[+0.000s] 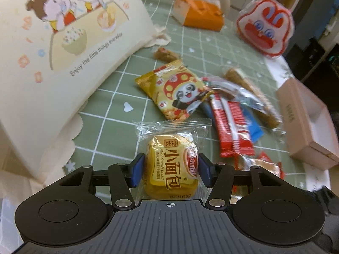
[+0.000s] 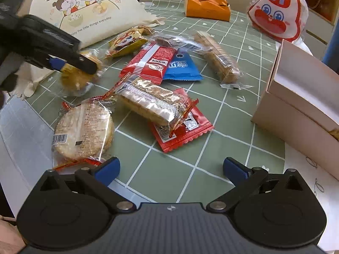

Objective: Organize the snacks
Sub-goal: 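Lower the left tool onto the yellow bread packet and close it, then grasp the brown wafer packet with the right tool while the left tool holds the bread packet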

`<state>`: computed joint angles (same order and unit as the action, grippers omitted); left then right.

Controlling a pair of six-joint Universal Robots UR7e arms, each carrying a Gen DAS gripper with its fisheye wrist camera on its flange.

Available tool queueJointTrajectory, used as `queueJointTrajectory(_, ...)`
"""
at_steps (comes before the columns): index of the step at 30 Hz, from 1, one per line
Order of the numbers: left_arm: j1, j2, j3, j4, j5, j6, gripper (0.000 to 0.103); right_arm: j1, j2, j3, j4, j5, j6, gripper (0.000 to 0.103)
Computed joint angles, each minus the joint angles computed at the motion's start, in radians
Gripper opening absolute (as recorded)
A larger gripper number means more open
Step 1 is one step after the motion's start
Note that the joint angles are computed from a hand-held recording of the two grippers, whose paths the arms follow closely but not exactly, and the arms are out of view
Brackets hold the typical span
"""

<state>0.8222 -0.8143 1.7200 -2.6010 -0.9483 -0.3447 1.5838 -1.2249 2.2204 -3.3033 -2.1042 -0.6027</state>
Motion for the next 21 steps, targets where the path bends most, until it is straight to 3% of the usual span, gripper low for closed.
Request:
queueJointTrajectory(6,0.006,-0.086,0.093,-0.027,-0.125,-0.148,0.058,-0.002,-0.008,-0.021,0.062,0.008,-0.028,0.103)
queueJointTrajectory(9,-0.019,-0.120,0.115,0.051,-0.140,-0.161,0.058,-0.001,-0.034,-0.052,0.158,0.033,-0.073,0.088)
queueJointTrajectory(10,-0.024,-0.133,0.119,0.085,-0.171,-0.139,0.058,0.002,-0.032,-0.050,0.120,0.044,-0.099,0.088)
queueJointTrajectory(13,-0.022,-0.144,0.099,0.188,-0.356,-0.033,0.058,0.008,-0.008,-0.054,-0.005,0.078,-0.182,0.088)
queueJointTrajectory(15,-0.018,-0.116,0.075,0.233,-0.439,0.004,0.058,0.005,0.008,-0.080,-0.011,0.105,-0.187,0.087)
queueJointTrajectory(17,-0.019,-0.081,0.062,0.241,-0.450,-0.008,0.058,-0.001,0.028,-0.117,0.017,0.132,-0.169,0.082)
queueJointTrajectory(18,-0.019,-0.068,0.055,0.246,-0.448,-0.016,0.058,-0.003,0.036,-0.132,0.041,0.137,-0.153,0.074)
queueJointTrajectory(19,-0.019,-0.060,0.051,0.247,-0.441,-0.020,0.058,-0.001,0.042,-0.153,0.088,0.134,-0.123,0.064)
queueJointTrajectory(21,-0.023,-0.056,0.046,0.245,-0.414,-0.023,0.057,0.002,0.028,-0.186,0.227,0.143,-0.033,0.055)
